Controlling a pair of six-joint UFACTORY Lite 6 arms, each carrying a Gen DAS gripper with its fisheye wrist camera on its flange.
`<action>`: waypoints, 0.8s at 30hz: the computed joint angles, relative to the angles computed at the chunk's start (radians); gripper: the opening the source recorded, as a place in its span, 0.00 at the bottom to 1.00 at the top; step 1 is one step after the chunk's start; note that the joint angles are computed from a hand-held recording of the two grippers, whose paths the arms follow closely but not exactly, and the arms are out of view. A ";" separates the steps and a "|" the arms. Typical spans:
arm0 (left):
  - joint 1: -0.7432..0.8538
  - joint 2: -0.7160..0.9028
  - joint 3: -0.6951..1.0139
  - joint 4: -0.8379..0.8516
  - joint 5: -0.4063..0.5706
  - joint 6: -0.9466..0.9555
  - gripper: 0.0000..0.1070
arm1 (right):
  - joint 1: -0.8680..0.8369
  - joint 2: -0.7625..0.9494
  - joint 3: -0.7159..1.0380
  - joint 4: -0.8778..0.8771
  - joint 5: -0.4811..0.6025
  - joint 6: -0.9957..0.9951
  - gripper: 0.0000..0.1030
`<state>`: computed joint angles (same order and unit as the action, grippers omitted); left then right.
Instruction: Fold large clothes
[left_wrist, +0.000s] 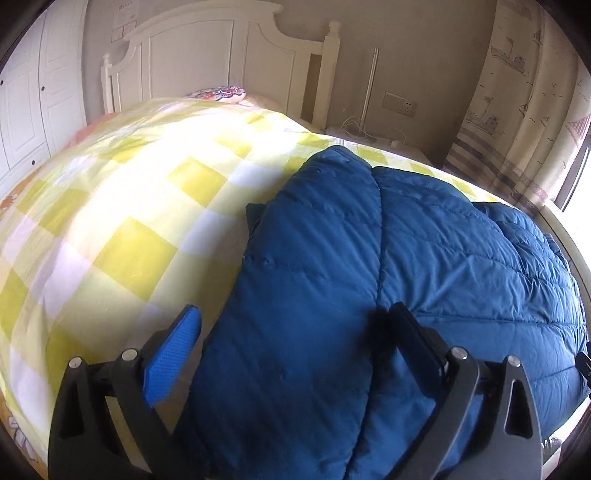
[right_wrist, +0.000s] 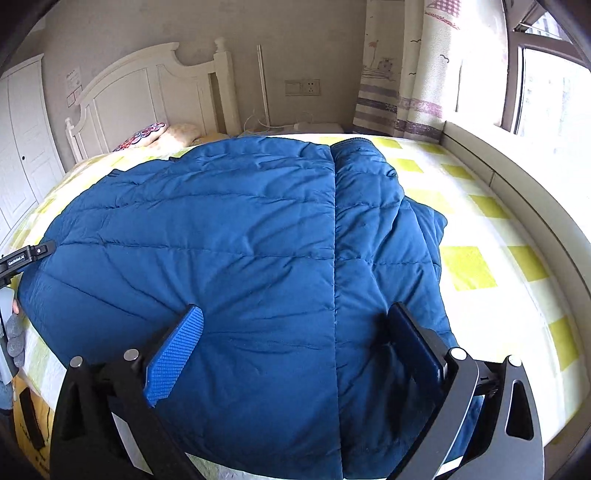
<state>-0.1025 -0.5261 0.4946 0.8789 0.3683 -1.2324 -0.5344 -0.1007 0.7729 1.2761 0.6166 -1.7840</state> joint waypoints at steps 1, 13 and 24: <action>-0.105 -0.051 -0.008 0.062 0.092 -0.105 0.91 | -0.014 -0.055 -0.034 0.021 0.029 -0.025 0.93; -0.734 0.355 0.178 0.340 0.343 -0.522 0.94 | 0.173 -0.257 -0.312 0.210 -0.064 -0.331 0.95; -0.542 -0.060 -0.127 0.227 0.343 -0.352 0.94 | -0.265 0.041 -0.069 0.025 0.221 -0.247 0.94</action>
<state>-0.6441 -0.5856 0.3675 1.1064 0.7109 -1.5842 -0.7993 -0.0595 0.7042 1.3008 0.8377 -2.0306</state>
